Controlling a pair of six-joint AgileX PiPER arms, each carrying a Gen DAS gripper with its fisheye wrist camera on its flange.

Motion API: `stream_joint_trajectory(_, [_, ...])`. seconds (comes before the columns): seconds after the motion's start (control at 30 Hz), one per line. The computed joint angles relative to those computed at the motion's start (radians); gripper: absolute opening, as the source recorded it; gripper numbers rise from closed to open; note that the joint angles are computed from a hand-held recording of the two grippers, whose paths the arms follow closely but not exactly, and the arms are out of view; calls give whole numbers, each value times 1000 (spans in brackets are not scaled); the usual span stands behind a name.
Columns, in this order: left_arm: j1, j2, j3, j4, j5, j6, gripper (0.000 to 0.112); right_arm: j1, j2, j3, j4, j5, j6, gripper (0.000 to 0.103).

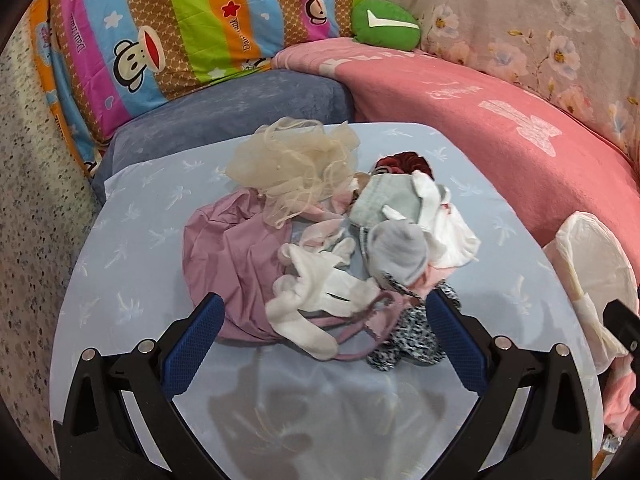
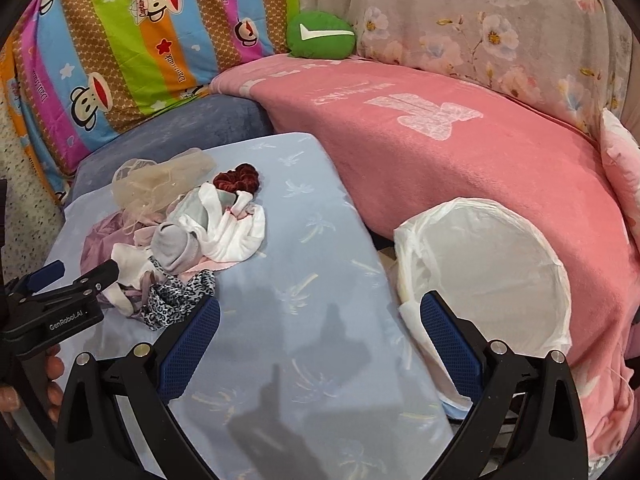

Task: Organize soft objects
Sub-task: 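Move the right tool to the leopard-print scrunchie and close on it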

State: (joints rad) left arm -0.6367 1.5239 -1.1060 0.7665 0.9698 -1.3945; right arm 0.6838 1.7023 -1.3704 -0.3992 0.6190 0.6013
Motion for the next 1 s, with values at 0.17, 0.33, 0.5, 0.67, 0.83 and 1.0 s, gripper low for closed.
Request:
stream_joint_trajectory(0.17, [64,4,28,-23,-50,31,94,28,93,-85,88,-7,-66,96])
stream_joint_trajectory(0.33, [132,-6,63,-103,-148,110,69,62,192,-176,168,10,-140,88])
stream_joint_trajectory(0.5, [171,-24,96,-178,-232,186,42,87,278,-260,225,38,-199,74])
stream_joint_trajectory(0.67, [191,-26,103,-221,-268,250,16,92,350,-316,302,63,-257,59])
stream_joint_trajectory(0.83, [189,-40,110,-211,-281,262,9,99,413,-367,362,85,-305,38])
stream_joint_trajectory(1.0, [186,-71,119,-206,-284,258,8,99,430,-378,416,94,-351,1])
